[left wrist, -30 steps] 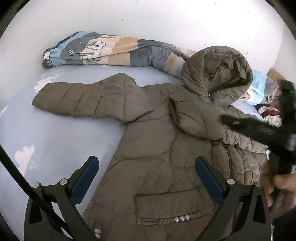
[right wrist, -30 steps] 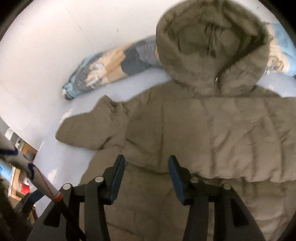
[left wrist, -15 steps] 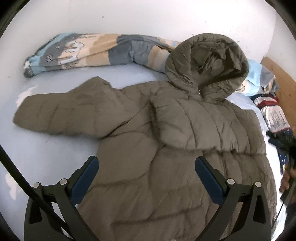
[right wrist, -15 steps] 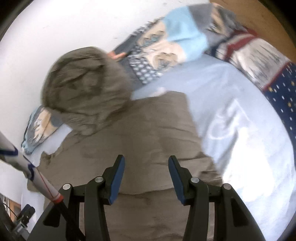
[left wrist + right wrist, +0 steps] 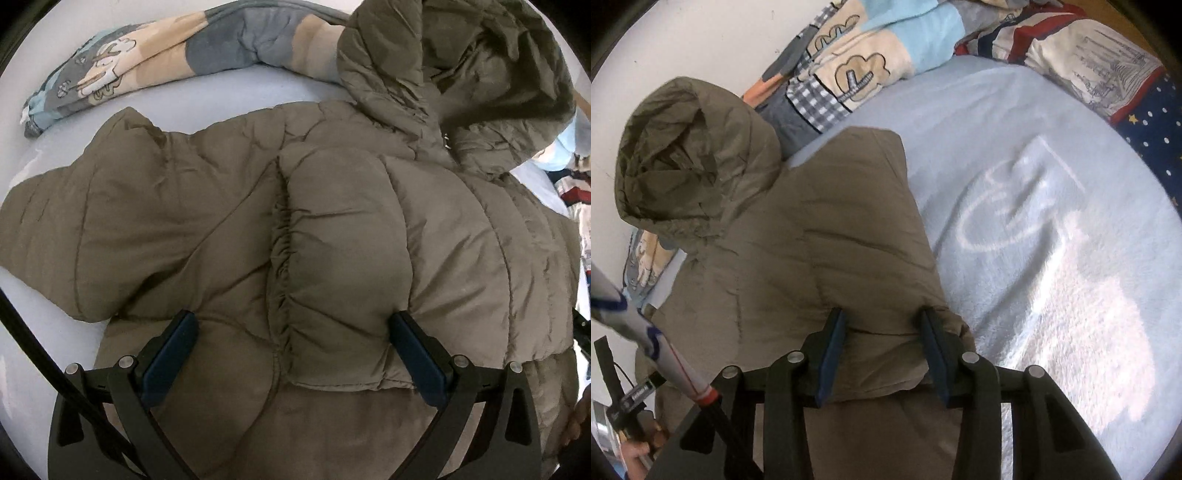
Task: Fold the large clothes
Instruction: 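Open the right tool and withdraw it from the folded sleeve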
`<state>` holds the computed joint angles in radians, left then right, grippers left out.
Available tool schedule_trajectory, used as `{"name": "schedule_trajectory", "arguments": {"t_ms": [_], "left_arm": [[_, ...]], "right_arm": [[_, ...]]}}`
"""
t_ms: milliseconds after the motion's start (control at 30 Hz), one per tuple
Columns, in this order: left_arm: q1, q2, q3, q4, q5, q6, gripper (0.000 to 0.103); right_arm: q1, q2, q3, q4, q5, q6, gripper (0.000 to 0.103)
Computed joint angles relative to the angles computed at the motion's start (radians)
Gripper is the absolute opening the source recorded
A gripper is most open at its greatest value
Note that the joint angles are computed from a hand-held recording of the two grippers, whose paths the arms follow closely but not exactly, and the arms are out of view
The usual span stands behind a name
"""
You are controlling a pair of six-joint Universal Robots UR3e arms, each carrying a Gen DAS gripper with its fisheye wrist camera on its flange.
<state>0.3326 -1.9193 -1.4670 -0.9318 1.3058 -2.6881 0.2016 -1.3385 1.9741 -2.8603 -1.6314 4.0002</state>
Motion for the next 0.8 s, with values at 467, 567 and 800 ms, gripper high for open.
{"name": "schedule_trajectory", "arguments": {"t_ms": [467, 567, 800], "left_arm": [[0.221, 0.293, -0.137, -0.266, -0.159, 0.199, 0.103], [0.359, 0.433, -0.193, -0.403, -0.225, 0.337, 0.103], [0.768, 0.726, -0.224, -0.816, -0.328, 0.803, 0.103]], "right_arm": [[0.187, -0.141, -0.071, 0.211, -0.144, 0.178, 0.046], [0.335, -0.174, -0.1, 0.257, -0.227, 0.287, 0.046], [0.632, -0.068, -0.331, 0.401, -0.364, 0.478, 0.047]]}}
